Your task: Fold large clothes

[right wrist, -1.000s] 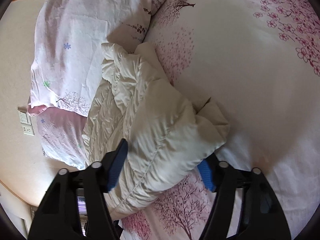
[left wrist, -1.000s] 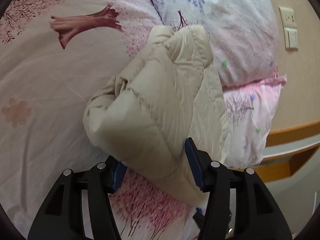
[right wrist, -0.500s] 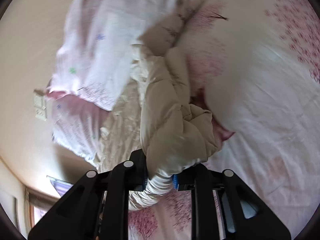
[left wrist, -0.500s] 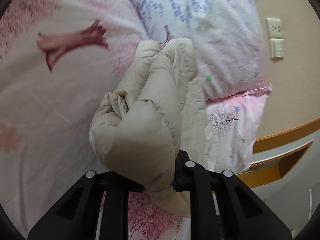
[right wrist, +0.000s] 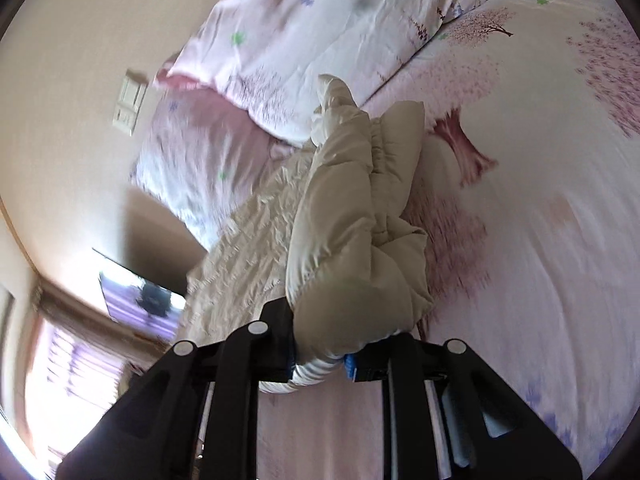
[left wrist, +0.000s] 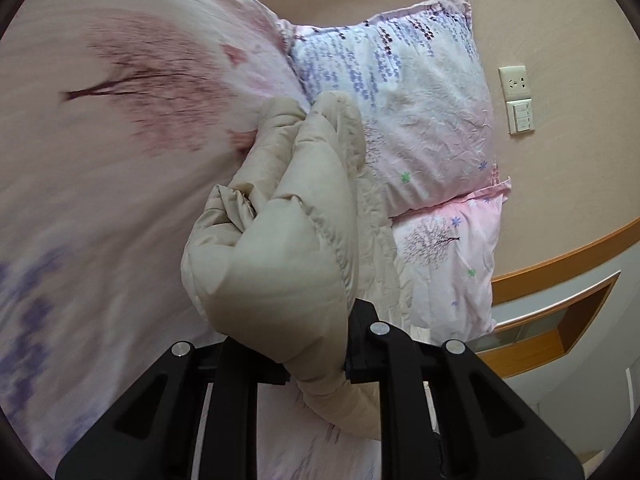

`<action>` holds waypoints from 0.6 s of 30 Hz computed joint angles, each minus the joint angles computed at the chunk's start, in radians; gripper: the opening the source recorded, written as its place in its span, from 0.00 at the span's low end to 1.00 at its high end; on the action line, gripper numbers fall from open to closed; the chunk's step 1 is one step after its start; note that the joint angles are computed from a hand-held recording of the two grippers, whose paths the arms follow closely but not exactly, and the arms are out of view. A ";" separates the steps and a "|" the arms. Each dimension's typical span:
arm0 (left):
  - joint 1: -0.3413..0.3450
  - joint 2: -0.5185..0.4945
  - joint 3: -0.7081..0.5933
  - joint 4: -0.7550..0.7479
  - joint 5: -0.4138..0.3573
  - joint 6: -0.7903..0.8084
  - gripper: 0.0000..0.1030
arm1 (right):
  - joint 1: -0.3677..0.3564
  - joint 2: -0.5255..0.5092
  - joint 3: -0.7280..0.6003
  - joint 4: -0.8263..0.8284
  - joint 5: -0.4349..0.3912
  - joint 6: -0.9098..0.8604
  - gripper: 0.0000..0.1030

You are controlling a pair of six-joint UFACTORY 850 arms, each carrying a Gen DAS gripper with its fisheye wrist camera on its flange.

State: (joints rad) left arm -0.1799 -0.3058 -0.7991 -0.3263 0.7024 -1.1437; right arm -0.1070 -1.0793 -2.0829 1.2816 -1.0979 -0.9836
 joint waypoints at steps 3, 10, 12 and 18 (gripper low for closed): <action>-0.011 0.024 0.044 -0.021 0.015 0.000 0.16 | 0.001 0.065 0.130 -0.020 0.049 -0.100 0.21; -0.021 0.022 0.053 -0.070 -0.017 0.062 0.38 | 0.000 0.178 0.311 0.029 0.306 -0.226 0.59; -0.030 0.026 0.051 -0.121 -0.026 0.124 0.50 | 0.006 0.230 0.377 0.124 0.437 -0.323 0.59; -0.052 0.026 0.046 -0.225 -0.034 0.243 0.57 | 0.072 0.327 0.476 0.384 0.544 -0.722 0.53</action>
